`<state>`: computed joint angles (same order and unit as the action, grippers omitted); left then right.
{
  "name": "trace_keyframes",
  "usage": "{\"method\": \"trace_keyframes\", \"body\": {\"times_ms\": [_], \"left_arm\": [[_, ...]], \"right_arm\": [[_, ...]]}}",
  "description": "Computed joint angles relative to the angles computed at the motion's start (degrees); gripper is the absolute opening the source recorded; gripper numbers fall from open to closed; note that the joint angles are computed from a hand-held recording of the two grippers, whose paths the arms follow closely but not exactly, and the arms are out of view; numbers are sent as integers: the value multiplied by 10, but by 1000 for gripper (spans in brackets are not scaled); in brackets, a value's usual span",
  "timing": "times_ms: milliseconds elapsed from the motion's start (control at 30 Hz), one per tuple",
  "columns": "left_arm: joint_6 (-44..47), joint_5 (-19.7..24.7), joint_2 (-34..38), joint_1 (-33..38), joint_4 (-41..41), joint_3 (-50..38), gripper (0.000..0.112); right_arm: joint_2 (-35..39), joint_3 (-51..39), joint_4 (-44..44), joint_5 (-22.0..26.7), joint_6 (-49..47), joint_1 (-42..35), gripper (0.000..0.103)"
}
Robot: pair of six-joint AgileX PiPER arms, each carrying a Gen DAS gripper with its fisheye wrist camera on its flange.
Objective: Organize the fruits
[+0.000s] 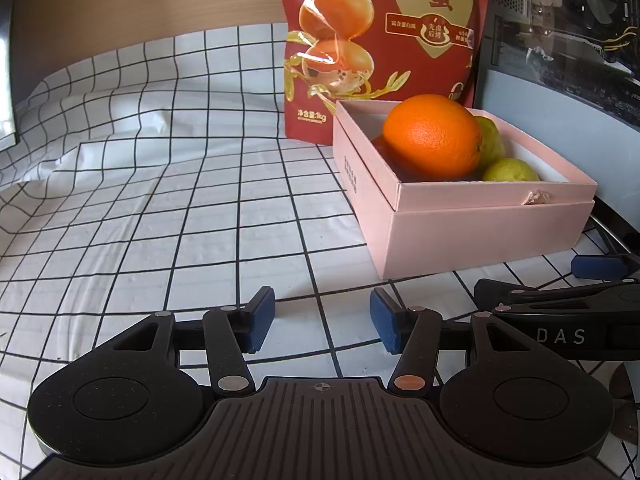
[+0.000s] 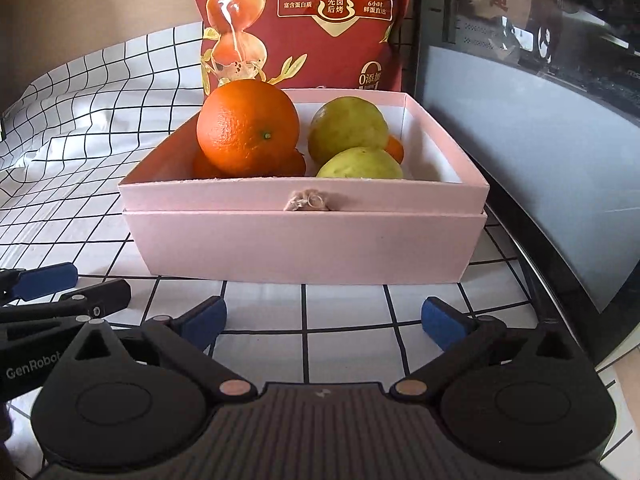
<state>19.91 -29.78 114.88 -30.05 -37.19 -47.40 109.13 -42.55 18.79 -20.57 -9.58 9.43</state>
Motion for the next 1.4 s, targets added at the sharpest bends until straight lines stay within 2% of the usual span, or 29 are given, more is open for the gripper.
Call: {"method": "trace_keyframes", "body": {"times_ms": [1400], "left_arm": [[-8,0,-1,3,12,3,58]], "right_arm": [[1,-1,-2,0,2,-1,103]]}}
